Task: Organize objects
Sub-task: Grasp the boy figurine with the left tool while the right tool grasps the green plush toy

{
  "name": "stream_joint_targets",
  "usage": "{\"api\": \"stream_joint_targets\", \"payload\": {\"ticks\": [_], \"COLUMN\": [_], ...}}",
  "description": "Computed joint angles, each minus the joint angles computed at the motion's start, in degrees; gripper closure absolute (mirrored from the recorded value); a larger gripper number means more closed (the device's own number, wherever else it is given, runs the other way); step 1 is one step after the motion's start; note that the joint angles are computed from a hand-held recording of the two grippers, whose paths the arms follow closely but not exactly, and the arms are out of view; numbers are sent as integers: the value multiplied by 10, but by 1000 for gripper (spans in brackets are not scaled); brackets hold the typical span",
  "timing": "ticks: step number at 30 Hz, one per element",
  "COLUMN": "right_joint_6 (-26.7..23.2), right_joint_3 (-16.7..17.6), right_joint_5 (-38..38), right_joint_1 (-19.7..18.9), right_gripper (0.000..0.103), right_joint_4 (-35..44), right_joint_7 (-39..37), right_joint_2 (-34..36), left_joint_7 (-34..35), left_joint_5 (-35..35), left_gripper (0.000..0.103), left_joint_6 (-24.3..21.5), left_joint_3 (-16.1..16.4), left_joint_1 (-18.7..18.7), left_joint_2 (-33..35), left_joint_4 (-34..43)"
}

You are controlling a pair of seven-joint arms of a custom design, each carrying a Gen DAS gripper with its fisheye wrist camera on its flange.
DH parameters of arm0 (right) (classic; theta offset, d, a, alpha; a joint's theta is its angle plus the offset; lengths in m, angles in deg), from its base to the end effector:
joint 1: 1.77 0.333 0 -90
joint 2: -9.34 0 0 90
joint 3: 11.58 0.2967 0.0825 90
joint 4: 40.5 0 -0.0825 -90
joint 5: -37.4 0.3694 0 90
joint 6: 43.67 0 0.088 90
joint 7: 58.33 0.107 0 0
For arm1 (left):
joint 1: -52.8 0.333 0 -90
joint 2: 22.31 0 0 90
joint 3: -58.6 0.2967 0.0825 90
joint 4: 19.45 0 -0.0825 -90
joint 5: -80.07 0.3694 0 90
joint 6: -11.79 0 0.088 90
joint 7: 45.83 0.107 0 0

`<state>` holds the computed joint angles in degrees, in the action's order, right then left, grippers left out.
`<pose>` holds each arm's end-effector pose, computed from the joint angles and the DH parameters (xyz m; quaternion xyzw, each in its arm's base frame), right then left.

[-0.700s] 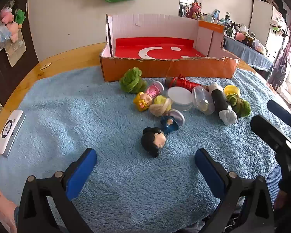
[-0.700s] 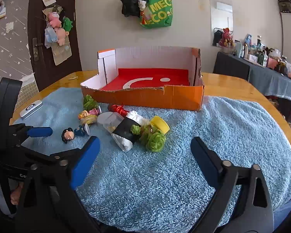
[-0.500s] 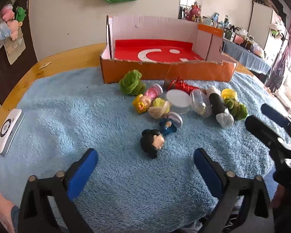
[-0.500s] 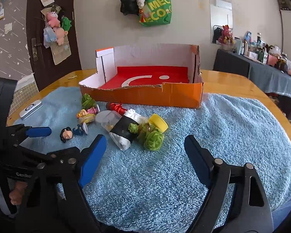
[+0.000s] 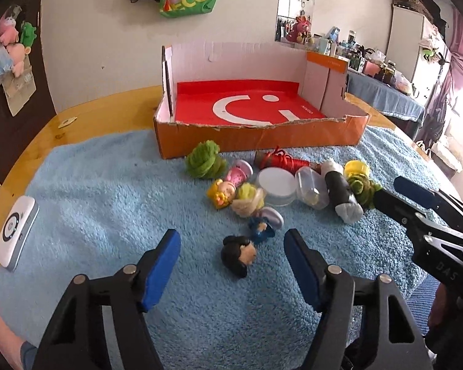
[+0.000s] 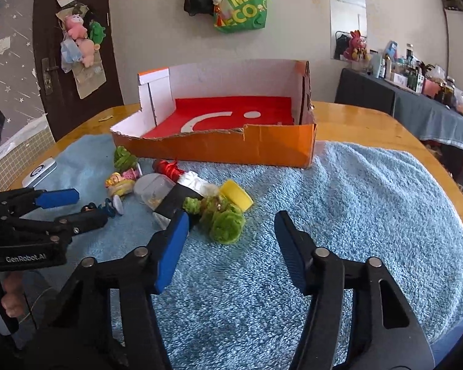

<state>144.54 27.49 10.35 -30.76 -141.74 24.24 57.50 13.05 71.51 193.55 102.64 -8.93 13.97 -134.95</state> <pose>0.6785 0.0763 0.2764 -0.7450 0.4903 -0.2157 0.3976 0.5929 -0.2241 0.2905 -0.6951 0.6107 -0.2672 0.2693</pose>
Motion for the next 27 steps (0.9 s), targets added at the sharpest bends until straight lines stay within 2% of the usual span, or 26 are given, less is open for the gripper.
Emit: {"api": "stream_joint_targets", "payload": {"ticks": [4, 7, 10, 13, 18, 19, 21, 24, 27], "right_joint_6": [-21, -34, -42, -54, -68, -73, -100, -115, -119], "right_joint_3": [6, 22, 31, 35, 30, 34, 62, 68, 89], "right_joint_5": [13, 28, 45, 65, 103, 111, 126, 147, 168], "right_joint_1": [-2, -10, -10, -5, 7, 6, -12, -13, -30], "right_gripper": [57, 57, 57, 57, 57, 61, 72, 75, 76], "right_joint_4": [12, 19, 26, 35, 45, 49, 60, 65, 59], "right_joint_7": [-7, -28, -50, -70, -96, -103, -126, -147, -173], "right_joint_2": [9, 19, 24, 28, 31, 35, 53, 55, 59], "left_joint_7": [2, 4, 7, 5, -5, -6, -10, -6, -6], "left_joint_5": [3, 7, 14, 24, 41, 43, 44, 46, 48], "left_gripper": [35, 37, 42, 43, 43, 44, 47, 66, 68], "left_joint_6": [-3, -4, -8, -13, -12, -11, -10, -7, -8], "left_joint_3": [-4, -22, -36, -51, -53, -54, -54, -65, -64], "left_joint_1": [6, 25, 40, 54, 58, 60, 60, 71, 70], "left_joint_2": [4, 1, 1, 1, 1, 1, 1, -4, -8], "left_joint_4": [7, 13, 21, 26, 26, 27, 26, 26, 24]}}
